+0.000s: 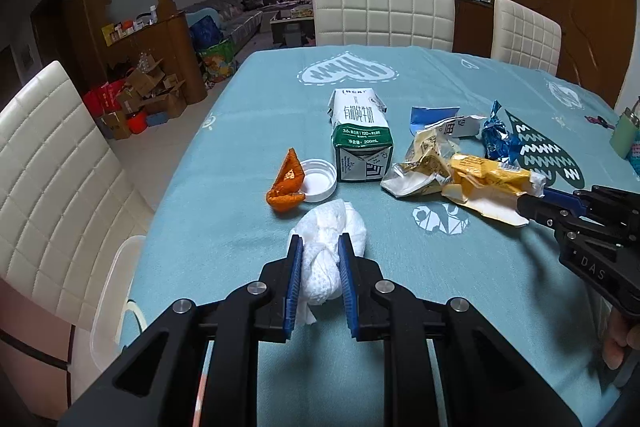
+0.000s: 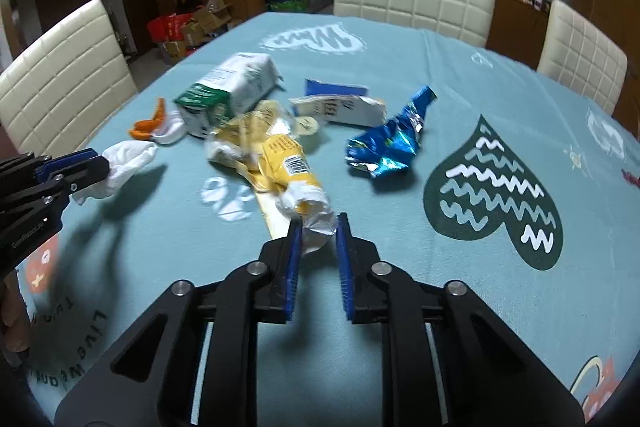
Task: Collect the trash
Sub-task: 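Grasp the white tissue with the left tool while the right tool grasps the yellow wrapper, then carry the tissue over the bin and open the left tool while the right tool carries the yellow wrapper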
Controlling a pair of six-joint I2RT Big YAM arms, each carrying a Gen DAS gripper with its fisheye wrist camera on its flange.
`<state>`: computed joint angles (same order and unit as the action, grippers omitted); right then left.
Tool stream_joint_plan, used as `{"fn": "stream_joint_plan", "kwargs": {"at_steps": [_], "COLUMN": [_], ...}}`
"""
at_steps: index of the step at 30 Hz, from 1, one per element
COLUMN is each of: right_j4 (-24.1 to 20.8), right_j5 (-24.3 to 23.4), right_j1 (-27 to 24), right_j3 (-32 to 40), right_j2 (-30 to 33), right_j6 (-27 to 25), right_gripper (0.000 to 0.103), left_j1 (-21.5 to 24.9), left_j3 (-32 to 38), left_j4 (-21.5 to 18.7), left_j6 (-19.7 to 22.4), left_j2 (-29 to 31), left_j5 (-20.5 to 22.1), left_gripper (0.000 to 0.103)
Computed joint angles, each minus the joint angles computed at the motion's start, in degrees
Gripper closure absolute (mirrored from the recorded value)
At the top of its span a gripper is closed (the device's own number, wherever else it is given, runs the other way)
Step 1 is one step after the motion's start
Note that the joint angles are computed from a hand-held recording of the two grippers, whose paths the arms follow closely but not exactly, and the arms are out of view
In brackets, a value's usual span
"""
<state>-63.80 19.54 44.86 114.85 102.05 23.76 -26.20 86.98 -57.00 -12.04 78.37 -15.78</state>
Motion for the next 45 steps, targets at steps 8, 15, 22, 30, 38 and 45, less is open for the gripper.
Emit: {"fn": "stream_joint_plan", "kwargs": {"at_steps": [8, 15, 22, 30, 38, 45], "right_j4": [0.73, 0.32, -0.89, -2.29, -4.39, -7.54], "right_j5": [2.07, 3.76, 5.02, 4.86, 3.88, 1.97], "right_j1": [1.87, 3.79, 5.7, 7.14, 8.97, 10.34], "right_j3": [-0.49, 0.98, 4.37, 8.75, 14.85, 25.22], "right_j2": [-2.19, -2.53, -1.06, 1.56, 5.99, 12.64], "right_j6": [-0.02, -0.76, -2.66, -4.03, -6.41, -9.06], "right_gripper": [0.095, 0.096, 0.096, 0.096, 0.096, 0.096], "left_j1": [0.27, 0.1, 0.46, 1.47, 3.64, 6.58], "left_j3": [-2.66, -4.41, -6.07, -7.66, -10.51, -12.32], "left_j4": [0.82, 1.52, 2.09, 2.6, 3.31, 3.48], "left_j6": [-0.33, -0.43, -0.38, -0.22, -0.23, 0.12], "left_j2": [-3.89, -6.74, -9.08, -11.18, -13.94, -15.87], "left_j5": [0.11, -0.16, -0.13, -0.1, 0.68, 1.19], "left_gripper": [0.085, 0.085, 0.085, 0.084, 0.084, 0.084]}}
